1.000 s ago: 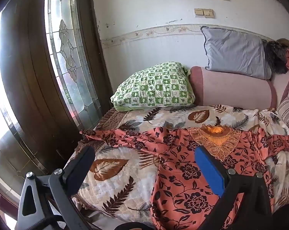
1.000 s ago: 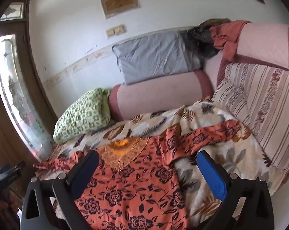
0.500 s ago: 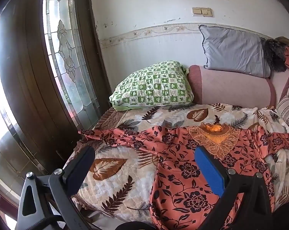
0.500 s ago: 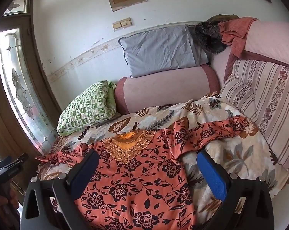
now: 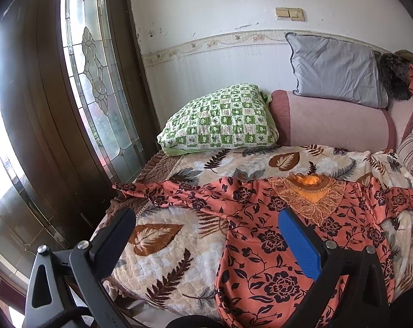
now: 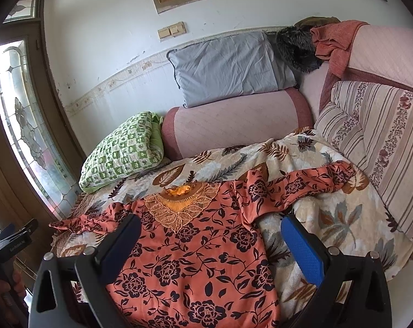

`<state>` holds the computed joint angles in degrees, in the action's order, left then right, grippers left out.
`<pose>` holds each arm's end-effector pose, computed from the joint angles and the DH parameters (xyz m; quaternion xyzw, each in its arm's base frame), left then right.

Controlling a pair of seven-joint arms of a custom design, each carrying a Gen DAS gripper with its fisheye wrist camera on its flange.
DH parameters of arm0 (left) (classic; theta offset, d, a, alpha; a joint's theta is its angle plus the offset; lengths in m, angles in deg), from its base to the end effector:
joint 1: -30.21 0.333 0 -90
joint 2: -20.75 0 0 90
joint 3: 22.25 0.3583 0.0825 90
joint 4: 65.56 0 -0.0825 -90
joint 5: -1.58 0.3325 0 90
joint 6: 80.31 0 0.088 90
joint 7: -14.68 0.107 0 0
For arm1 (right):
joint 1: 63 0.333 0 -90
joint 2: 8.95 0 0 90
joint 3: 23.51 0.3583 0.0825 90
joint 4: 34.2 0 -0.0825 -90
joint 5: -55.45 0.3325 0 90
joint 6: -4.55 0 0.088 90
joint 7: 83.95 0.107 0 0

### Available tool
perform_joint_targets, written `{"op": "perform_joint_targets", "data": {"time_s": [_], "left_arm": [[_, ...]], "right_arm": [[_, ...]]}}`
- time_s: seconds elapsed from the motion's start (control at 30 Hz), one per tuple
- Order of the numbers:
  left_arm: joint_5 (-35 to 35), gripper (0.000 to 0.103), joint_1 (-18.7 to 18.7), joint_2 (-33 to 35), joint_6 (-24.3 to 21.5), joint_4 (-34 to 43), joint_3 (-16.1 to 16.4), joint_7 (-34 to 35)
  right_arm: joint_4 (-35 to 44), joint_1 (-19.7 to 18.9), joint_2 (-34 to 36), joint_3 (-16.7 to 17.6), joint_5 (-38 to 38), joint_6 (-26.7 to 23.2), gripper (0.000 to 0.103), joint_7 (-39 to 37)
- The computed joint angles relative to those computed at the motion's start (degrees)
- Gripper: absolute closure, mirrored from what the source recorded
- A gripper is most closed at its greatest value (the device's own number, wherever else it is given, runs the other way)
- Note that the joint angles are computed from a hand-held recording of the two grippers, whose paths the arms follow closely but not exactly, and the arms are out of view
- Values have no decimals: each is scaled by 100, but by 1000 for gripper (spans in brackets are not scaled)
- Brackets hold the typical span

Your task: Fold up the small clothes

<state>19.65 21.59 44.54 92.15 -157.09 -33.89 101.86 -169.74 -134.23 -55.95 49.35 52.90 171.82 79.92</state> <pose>0.6504 -0.2306 0.5788 -0.4341 0.7599 -0.3663 0.3161 0.4586 0.1540 0.5314 -0.2499 0.8169 -0.4204 0.3056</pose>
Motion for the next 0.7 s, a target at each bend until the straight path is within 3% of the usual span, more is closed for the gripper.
{"op": "perform_joint_targets", "data": {"time_s": [0.7], "left_arm": [[144, 0, -102, 134, -19, 139, 163, -222]], "right_arm": [[-72, -130, 89, 144, 15, 126, 0, 33]]}}
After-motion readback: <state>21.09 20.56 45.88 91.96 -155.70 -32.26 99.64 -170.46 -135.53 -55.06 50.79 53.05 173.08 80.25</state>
